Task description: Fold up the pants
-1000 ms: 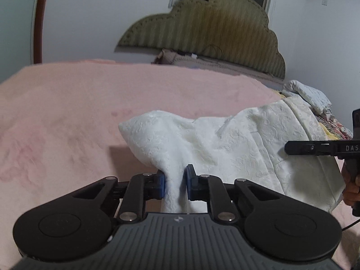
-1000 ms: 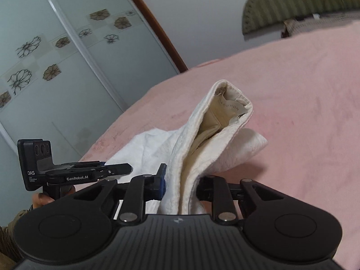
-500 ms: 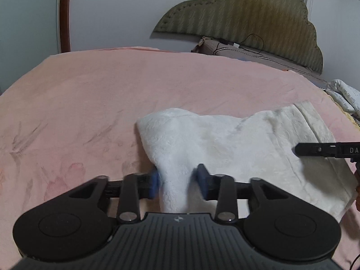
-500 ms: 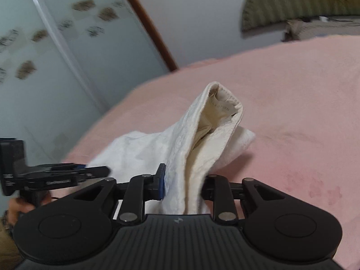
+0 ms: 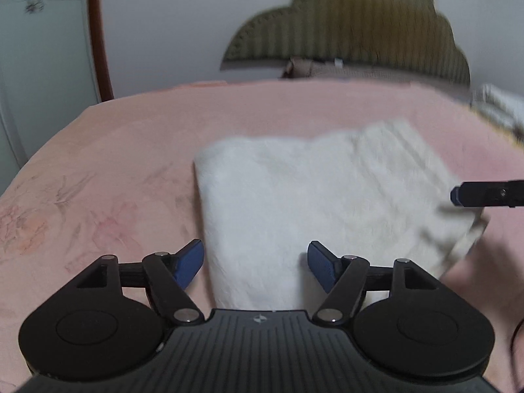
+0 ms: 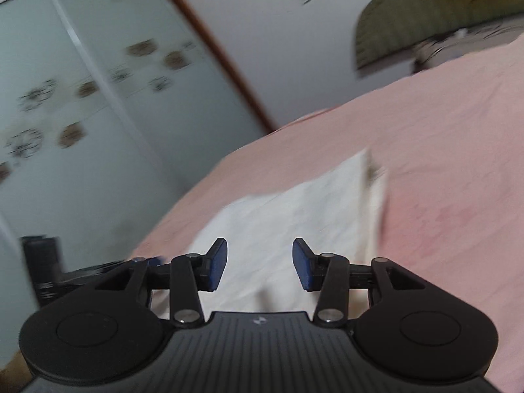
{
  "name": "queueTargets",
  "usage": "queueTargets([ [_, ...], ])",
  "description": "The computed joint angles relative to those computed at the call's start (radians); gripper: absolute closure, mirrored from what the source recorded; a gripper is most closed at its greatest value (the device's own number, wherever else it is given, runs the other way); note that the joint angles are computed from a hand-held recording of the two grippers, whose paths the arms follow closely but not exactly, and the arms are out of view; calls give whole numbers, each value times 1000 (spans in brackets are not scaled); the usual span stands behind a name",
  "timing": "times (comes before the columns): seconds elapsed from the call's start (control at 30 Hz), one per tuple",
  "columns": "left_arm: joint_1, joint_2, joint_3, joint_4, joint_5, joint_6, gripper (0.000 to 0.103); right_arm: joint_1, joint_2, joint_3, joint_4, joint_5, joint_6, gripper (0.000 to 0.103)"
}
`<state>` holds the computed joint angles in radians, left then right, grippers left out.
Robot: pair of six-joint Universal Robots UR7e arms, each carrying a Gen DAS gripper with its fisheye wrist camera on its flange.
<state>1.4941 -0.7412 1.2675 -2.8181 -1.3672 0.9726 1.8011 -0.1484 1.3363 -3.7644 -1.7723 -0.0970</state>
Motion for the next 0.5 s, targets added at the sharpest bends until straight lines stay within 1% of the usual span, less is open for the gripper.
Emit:
queueTargets([
  [0.03,4,21,-5,-29,3,18,25,11,9,-23,50,-69,-13,60],
  [0.07,6,26,-4,-47,1,9,24,23,19,-45,91,-148,-15,61],
  [0.1,3,24,-3,-51,11,-15,24,27,26,-56,103,-185,-14,62],
  [0.13,1,14,-1,-41,17,-47,26,31,36,-62,84,-189,-3,62],
  [0.2,-1,-15,33,-59,15,-69,26,53,38,-58,60,-232,25,61],
  [0.27,-3,-48,82,-88,9,-79,24,82,55,-90,60,-286,-12,58],
  [0.3,-5,-67,108,-90,6,-90,24,97,61,-89,57,-304,-32,54],
  [0.33,-6,-82,125,-75,-1,-102,24,111,70,-101,66,-324,-51,47],
  [0.4,-2,-112,160,-52,-20,-124,24,141,86,-117,86,-371,-78,42],
  [0.43,1,-127,183,-53,-29,-130,24,154,95,-129,105,-390,-90,42],
  [0.5,5,-144,219,-77,-38,-123,24,175,121,-169,152,-428,-140,42],
])
